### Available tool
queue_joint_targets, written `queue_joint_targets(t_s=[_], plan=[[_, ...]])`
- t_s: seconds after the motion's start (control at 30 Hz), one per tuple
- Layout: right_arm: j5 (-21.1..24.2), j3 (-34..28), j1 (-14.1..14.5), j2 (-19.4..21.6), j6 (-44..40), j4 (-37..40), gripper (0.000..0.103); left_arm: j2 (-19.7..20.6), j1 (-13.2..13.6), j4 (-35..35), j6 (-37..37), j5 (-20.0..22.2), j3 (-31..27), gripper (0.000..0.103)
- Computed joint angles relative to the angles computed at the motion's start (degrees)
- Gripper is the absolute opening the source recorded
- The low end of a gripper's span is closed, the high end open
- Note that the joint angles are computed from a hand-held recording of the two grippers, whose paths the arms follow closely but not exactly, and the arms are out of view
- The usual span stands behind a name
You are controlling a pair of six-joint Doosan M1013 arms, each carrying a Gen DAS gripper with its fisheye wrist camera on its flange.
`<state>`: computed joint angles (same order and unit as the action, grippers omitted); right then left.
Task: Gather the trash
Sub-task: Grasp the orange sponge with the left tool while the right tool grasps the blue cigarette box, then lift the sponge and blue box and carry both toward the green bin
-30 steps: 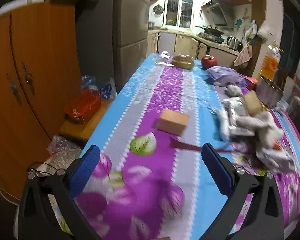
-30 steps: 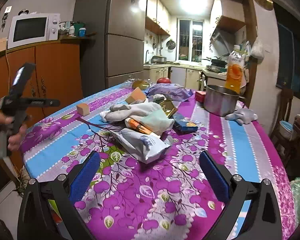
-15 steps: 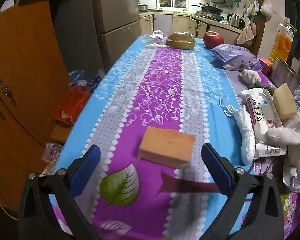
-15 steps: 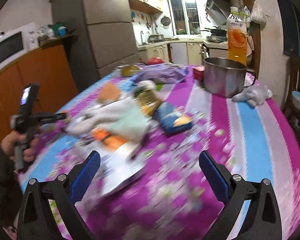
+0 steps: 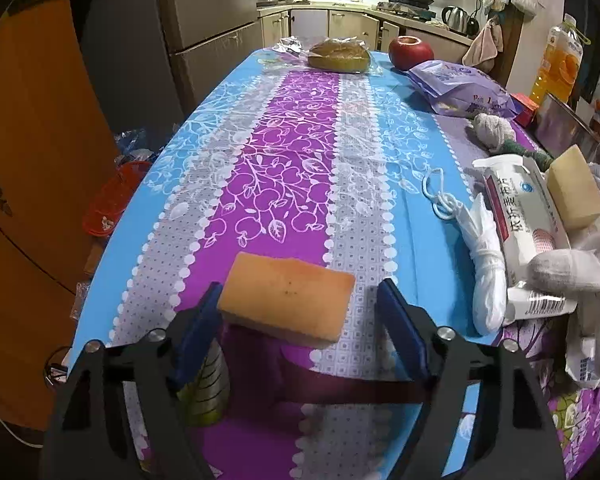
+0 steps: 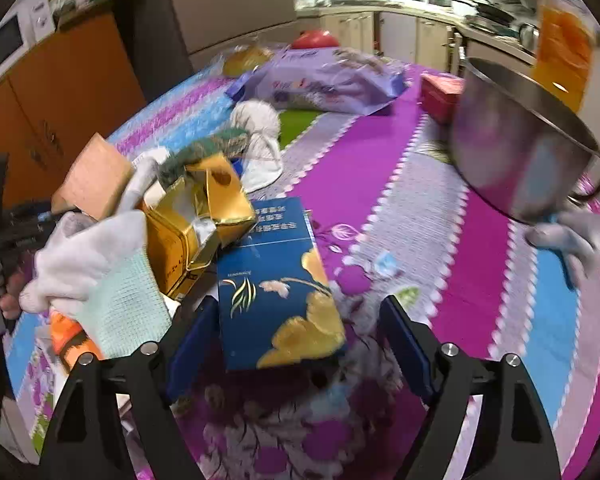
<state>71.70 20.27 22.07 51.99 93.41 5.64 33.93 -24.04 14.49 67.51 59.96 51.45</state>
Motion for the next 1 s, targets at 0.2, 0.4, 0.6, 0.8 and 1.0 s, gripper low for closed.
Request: queue_joint_targets(t_s=[0.2,0.4,0.6,0.8,1.0], plan=[[0.85,-0.85,0.94,0.30,-1.47,-1.41,0.058,-0.24,-0.13,1.00,-1.50,-0.89,0.42,0.052],[-8.26,10.88,1.61,-5.67,3.52,-5.05,0.057,-1.56,0.08,0.58,-2.56,-2.95,2.52,0.050],[-19.78,24.00,2.62,-13.30,12.80,-12.69,0.056,-4.20,-1.60,6.00,-7.15,-6.32,5.73,0.049],[-26.30,31.58,4.83,-18.34,24.32,-23.50,0.022,-7.35,-5.08,11.76,-11.53,-11.30,8.88,0.049],[-25.20,35.41,5.03,-20.76,27.06,-25.90,0.027,-8.09,-6.18,8.67,-10.05,-13.06,9.54,0.050]])
